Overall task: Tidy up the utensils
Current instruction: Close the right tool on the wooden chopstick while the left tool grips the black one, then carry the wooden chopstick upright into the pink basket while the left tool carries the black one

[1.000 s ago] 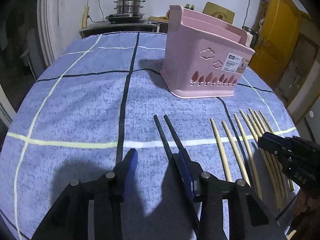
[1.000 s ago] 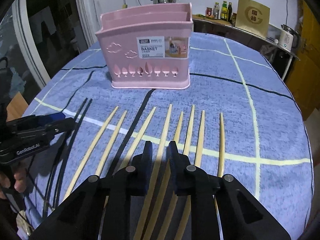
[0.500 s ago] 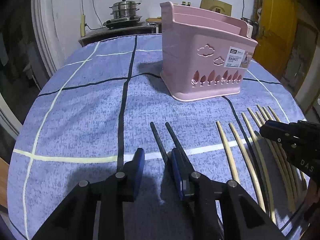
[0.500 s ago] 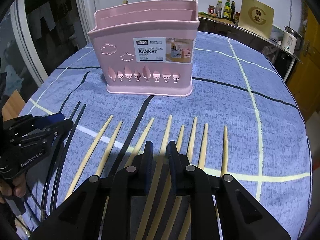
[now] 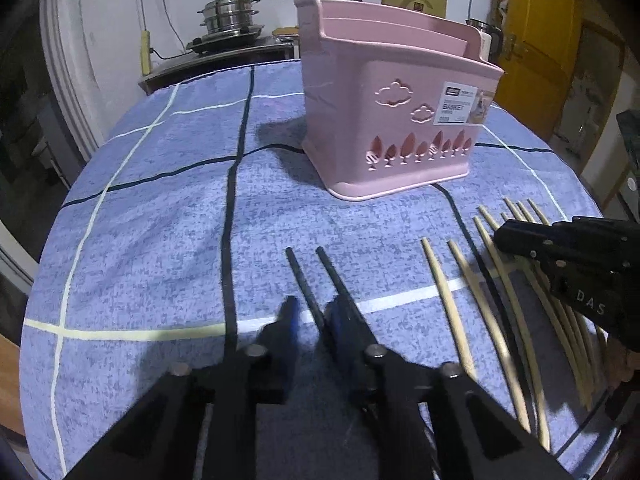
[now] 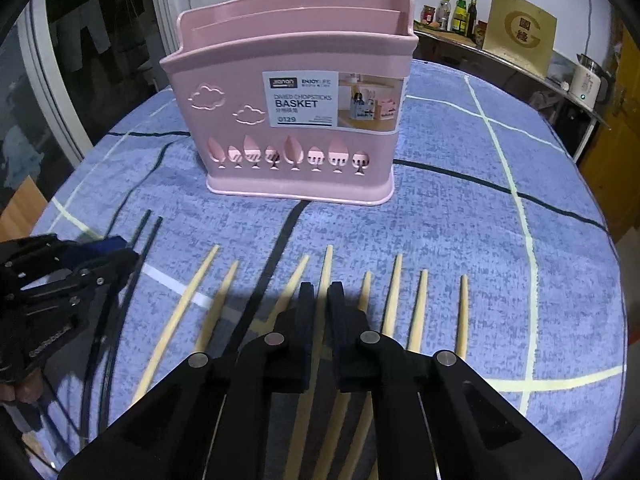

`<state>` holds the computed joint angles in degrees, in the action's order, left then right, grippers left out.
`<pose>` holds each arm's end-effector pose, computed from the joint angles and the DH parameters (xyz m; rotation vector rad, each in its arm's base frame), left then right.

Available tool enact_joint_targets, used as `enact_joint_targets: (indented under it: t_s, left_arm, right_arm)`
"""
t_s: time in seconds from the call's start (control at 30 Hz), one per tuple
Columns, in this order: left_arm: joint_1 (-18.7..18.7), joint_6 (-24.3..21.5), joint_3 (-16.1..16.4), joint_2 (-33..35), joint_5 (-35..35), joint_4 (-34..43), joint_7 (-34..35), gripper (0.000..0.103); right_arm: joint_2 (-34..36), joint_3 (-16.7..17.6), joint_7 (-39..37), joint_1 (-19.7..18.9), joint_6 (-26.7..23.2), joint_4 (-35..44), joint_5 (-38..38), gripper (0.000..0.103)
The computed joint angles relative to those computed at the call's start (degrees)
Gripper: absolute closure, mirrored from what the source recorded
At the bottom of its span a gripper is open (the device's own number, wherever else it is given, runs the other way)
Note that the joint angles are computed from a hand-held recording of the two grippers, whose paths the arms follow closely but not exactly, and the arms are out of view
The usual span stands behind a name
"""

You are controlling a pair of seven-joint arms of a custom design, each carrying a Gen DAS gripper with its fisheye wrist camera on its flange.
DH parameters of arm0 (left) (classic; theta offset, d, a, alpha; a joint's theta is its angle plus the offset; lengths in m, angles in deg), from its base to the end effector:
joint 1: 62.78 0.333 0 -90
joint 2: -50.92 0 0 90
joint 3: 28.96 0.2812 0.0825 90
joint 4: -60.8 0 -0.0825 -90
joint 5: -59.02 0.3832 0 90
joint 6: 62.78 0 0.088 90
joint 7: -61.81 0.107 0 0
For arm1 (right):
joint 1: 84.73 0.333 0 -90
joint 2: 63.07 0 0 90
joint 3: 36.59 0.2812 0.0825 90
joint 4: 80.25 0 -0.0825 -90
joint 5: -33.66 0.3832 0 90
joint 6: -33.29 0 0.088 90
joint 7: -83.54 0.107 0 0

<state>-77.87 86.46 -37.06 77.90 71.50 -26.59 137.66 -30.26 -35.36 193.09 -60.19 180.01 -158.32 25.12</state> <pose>0.6639 -0.2708 0.4283 -1.6230 2.1428 -0.6966 0.6698 0.3217 0.4299 -1.9883 1.6264 -0.4481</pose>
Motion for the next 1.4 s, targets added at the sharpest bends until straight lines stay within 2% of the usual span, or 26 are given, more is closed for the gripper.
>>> enact_joint_targets:
  t_s: [0.2,0.67,1.0,1.4]
  left_arm:
    - [1.32,-0.54,-1.82,0.03,-3.78,0.43,2.24,0.095]
    - [3.86,6.08,-4.65,-8.80,-11.94,-5.55,10.87,0.097]
    - [4.61,10.14,-4.84,-14.40,-15.86,-8.27,14.47,0.098]
    - [5.40,11.59,-4.93,-17.08,-20.19,-9.81,17.35,0.098]
  right_arm:
    - [-3.28,0.97,-0.10,-0.92,3.58,-4.30,1.81,0.096]
    - [-10.70,0.00,2.14,-0.51,10.79,-10.65,-0.73,0.097]
    - [-15.18,-1.20,6.92,0.64,15.61,-13.99,-6.08,0.097]
    - [-18.22,-1.22,10.99,0.69,18.05,-16.95,-11.05,0.098]
